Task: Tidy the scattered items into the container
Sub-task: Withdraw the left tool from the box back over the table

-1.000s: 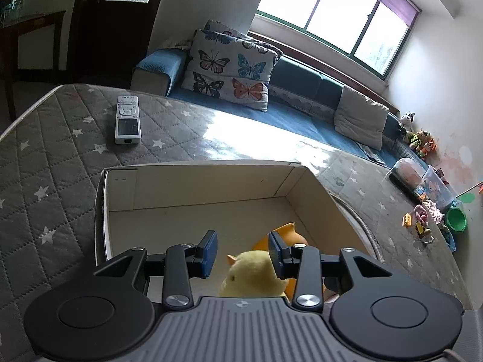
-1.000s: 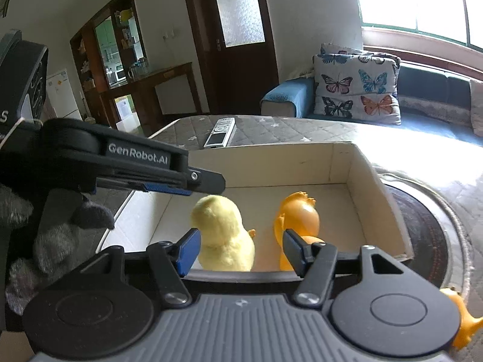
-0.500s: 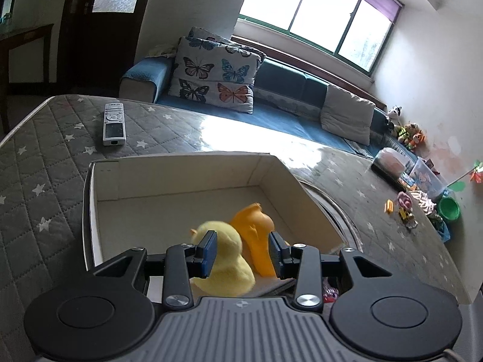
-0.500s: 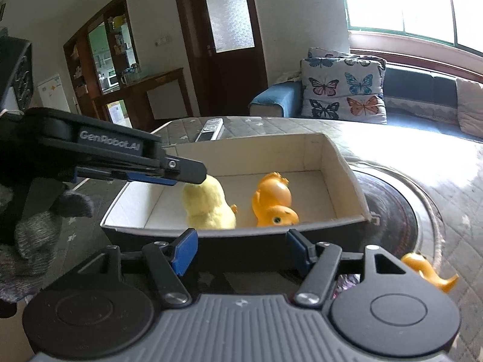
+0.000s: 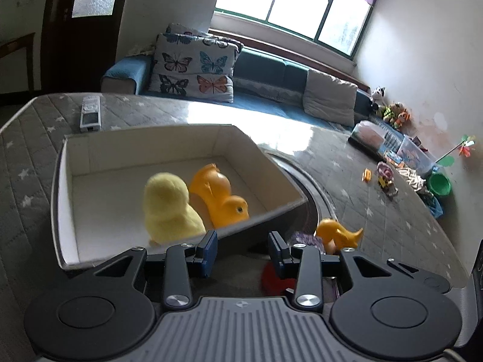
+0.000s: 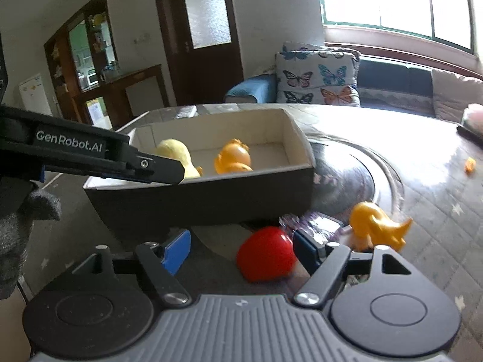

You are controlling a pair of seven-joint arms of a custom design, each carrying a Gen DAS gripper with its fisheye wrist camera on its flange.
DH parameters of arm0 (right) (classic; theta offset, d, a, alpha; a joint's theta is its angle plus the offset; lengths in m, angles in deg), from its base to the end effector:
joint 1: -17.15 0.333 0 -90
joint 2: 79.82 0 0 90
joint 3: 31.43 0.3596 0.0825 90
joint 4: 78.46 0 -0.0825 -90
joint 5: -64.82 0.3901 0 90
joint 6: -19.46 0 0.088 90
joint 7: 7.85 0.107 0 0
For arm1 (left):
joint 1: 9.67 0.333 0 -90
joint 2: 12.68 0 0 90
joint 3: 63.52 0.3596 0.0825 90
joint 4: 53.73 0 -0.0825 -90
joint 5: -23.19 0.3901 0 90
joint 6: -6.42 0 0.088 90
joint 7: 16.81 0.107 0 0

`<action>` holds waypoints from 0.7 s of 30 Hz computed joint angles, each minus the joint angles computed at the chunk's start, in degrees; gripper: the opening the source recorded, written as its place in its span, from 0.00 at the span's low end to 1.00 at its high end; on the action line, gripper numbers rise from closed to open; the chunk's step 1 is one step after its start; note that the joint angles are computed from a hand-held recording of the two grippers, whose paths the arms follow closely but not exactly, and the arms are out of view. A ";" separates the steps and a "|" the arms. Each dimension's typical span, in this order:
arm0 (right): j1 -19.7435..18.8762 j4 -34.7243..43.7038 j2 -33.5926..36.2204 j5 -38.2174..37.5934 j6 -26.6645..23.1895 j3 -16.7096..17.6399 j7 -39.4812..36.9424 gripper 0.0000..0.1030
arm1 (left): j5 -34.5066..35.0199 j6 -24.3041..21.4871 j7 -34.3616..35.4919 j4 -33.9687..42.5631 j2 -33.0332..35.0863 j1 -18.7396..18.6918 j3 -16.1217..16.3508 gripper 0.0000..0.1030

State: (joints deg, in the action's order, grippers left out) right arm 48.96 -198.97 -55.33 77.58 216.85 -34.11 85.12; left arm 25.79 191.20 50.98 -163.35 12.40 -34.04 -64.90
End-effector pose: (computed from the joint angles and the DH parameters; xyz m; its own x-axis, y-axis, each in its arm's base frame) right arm 0.5802 0.2977 0.3573 0.2898 -0.9455 -0.1482 -0.6265 -0.0703 -0.7762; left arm 0.6304 -0.3063 0.4068 -0.2143 -0.9389 0.2694 -0.6943 -0.0476 -0.7182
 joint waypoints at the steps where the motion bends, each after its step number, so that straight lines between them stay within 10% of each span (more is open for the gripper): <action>1: 0.36 -0.44 -0.11 0.41 0.10 -0.33 0.02 0.75 | 0.04 -0.30 -0.07 0.01 0.11 -0.29 0.10 0.39; 21: 4.92 -6.30 -1.62 7.99 1.49 -3.67 -1.56 0.78 | 3.05 -3.39 -4.20 -1.39 0.60 -3.91 1.07 0.39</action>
